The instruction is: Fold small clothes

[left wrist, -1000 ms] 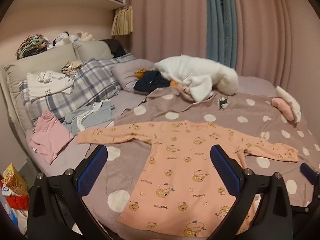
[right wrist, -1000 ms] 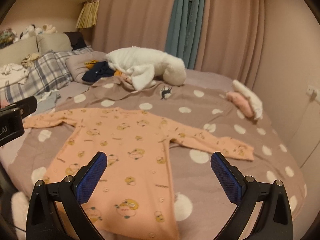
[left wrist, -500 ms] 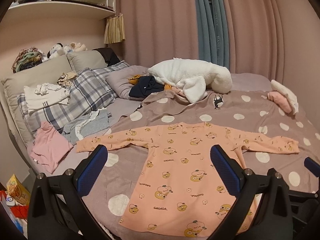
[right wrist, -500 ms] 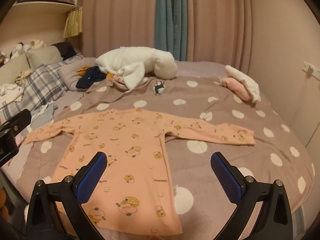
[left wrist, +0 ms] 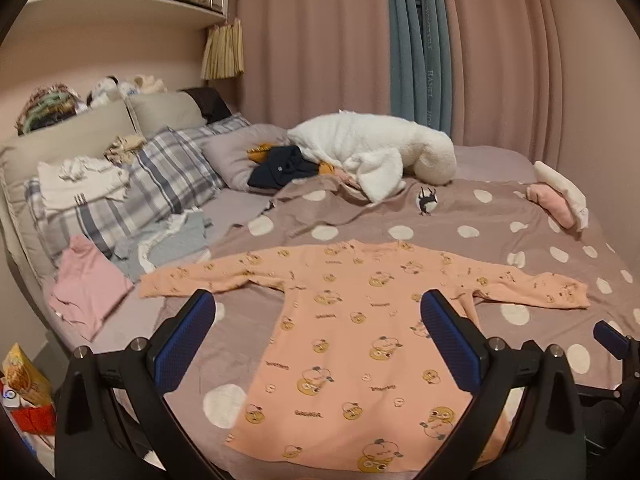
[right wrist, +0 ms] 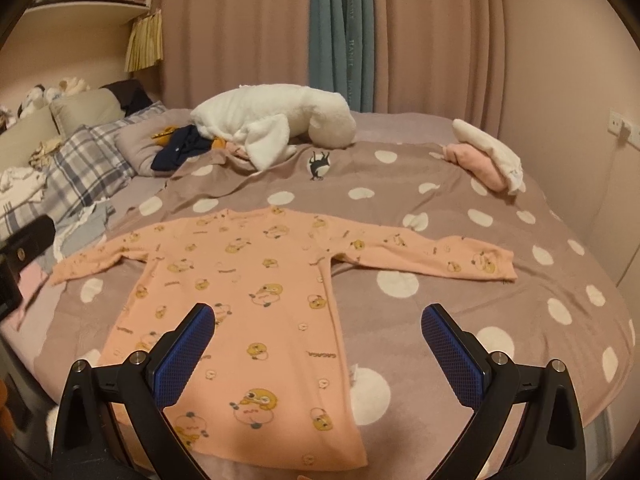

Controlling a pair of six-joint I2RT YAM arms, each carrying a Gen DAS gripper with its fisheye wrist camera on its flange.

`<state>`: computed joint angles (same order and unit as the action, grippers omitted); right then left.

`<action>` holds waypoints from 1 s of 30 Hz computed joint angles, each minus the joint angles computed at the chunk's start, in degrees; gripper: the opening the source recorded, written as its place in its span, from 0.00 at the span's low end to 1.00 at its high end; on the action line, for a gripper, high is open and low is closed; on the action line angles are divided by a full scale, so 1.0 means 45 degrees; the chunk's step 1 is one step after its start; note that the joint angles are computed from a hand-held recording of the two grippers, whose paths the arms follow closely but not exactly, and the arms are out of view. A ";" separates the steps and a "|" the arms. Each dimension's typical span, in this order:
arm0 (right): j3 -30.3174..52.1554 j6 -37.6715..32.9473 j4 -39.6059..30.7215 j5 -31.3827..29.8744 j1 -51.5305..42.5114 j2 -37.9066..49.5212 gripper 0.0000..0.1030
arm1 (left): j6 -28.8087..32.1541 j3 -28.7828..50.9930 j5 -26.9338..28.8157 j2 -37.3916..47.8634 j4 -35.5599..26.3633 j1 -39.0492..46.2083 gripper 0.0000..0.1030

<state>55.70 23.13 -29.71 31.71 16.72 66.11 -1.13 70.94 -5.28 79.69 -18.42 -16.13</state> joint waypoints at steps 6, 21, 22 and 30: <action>-0.0295 -0.0092 0.0186 -0.0851 -0.0928 -0.0190 1.00 | 0.0013 0.0291 -0.0479 0.0582 -0.0164 -0.0298 1.00; 0.0359 -0.2324 0.1652 -0.7294 -0.8176 0.1508 1.00 | -0.0307 0.1815 0.1005 0.2631 -0.0968 -0.0453 1.00; 0.0814 -0.2452 0.1573 -0.8290 -0.9277 0.2200 1.00 | -0.0285 0.1943 0.1047 0.2846 -0.0936 -0.0492 1.00; 0.4059 -0.1974 0.0677 -1.3162 -1.4243 0.6761 1.00 | -0.0463 0.3386 0.1262 0.4613 -0.1535 -0.0656 1.00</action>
<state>73.97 14.25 -26.66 -27.52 -47.37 96.53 -3.21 86.17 0.39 100.45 -25.33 -19.08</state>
